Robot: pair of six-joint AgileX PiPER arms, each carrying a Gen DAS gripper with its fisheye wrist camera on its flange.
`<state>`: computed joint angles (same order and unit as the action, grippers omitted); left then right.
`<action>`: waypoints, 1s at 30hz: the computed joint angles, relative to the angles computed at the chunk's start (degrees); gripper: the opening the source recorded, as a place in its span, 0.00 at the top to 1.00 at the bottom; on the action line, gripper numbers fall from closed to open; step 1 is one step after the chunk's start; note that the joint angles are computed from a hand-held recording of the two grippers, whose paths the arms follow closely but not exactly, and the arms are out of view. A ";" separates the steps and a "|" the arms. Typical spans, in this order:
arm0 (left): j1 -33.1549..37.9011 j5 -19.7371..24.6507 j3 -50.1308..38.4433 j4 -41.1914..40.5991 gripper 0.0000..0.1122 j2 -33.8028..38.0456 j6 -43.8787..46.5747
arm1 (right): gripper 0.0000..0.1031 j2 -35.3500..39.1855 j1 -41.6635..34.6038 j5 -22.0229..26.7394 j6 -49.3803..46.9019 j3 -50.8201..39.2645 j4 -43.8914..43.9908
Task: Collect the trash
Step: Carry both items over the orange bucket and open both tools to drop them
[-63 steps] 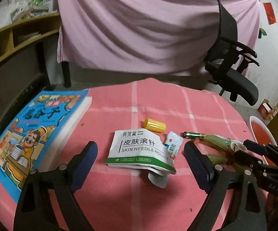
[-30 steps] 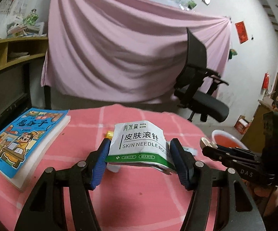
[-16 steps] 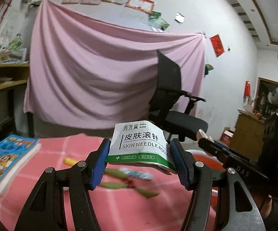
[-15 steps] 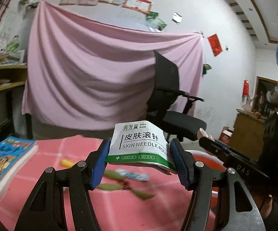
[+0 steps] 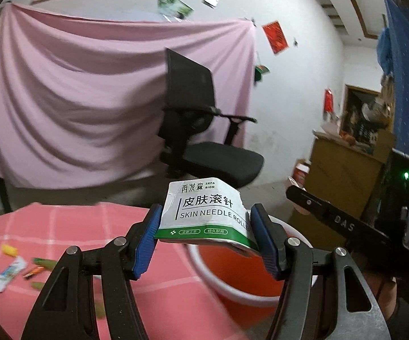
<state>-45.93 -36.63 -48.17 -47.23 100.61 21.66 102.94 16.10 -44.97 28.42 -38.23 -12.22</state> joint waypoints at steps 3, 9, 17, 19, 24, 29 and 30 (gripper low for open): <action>-0.44 3.32 -5.85 -1.81 0.49 3.76 3.47 | 0.73 0.30 -3.00 1.57 3.89 -0.56 -3.08; -0.68 8.56 -14.12 -5.52 0.49 9.38 8.56 | 0.73 0.15 -6.49 3.18 7.36 -0.11 -7.16; -1.42 11.87 -17.01 -11.11 0.49 12.22 13.27 | 0.73 0.95 -9.91 3.97 12.50 -0.57 -11.90; -1.40 12.45 -17.44 -12.85 0.49 12.56 15.23 | 0.73 1.10 -10.36 4.28 13.41 -0.74 -12.79; -1.23 14.85 -19.45 -20.18 0.48 13.58 22.63 | 0.73 1.43 -11.22 5.45 15.71 -1.28 -15.15; -1.23 16.31 -20.67 -27.50 0.47 14.47 29.86 | 0.72 1.93 -11.56 6.88 17.71 -2.36 -17.35; -1.17 16.47 -21.02 -28.92 0.47 14.63 31.24 | 0.72 1.97 -11.63 7.21 18.05 -2.50 -17.75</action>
<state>-47.11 -20.16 -69.19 -76.16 115.24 52.90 104.90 4.47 -37.76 46.47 -40.73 -29.97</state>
